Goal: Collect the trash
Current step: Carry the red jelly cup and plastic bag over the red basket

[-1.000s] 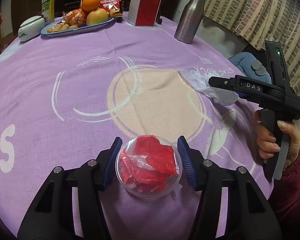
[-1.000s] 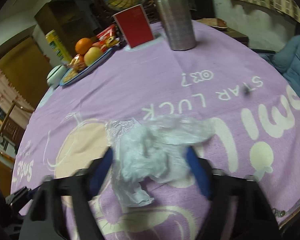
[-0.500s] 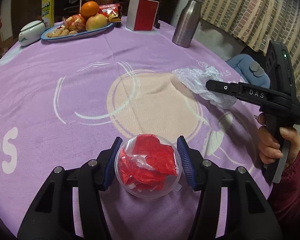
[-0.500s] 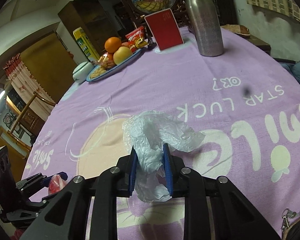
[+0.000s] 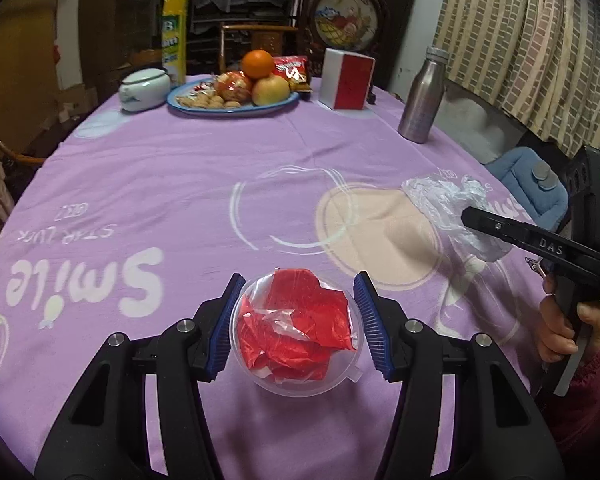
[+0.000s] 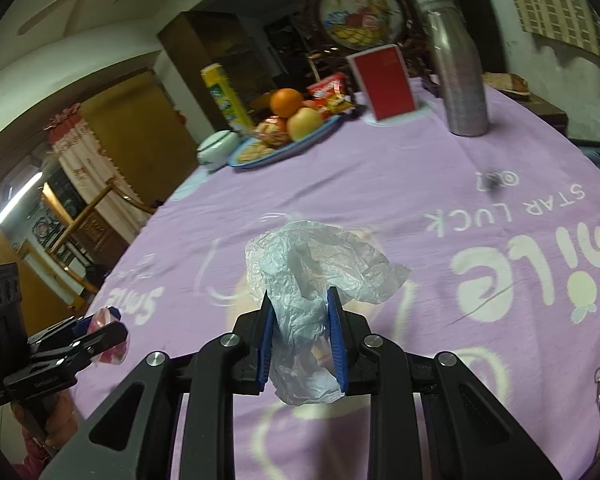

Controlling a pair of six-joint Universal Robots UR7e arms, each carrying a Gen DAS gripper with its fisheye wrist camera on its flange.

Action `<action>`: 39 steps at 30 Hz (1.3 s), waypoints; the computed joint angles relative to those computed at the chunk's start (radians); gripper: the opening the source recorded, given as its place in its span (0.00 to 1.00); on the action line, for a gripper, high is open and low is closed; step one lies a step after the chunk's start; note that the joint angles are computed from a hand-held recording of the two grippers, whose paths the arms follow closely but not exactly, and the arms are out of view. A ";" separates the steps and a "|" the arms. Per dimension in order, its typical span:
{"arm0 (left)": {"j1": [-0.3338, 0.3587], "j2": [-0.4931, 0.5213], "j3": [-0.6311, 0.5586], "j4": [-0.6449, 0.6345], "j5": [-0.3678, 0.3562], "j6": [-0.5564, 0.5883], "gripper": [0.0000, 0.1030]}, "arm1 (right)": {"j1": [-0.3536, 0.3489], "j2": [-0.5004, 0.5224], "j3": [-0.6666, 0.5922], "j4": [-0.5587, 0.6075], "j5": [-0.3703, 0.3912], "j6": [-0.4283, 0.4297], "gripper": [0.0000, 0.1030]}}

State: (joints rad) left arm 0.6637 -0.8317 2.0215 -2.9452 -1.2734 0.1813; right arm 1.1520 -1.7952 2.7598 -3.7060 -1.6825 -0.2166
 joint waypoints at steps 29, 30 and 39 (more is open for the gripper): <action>-0.014 -0.492 0.369 -0.200 0.237 0.015 0.54 | 0.791 0.411 -0.140 -0.151 -0.421 0.045 0.26; -0.007 -0.509 0.376 -0.199 0.251 0.019 0.54 | 0.801 0.426 -0.153 -0.139 -0.420 0.049 0.26; 0.094 -0.651 0.430 -0.162 0.339 0.059 0.54 | 0.887 0.603 -0.300 -0.017 -0.408 0.074 0.26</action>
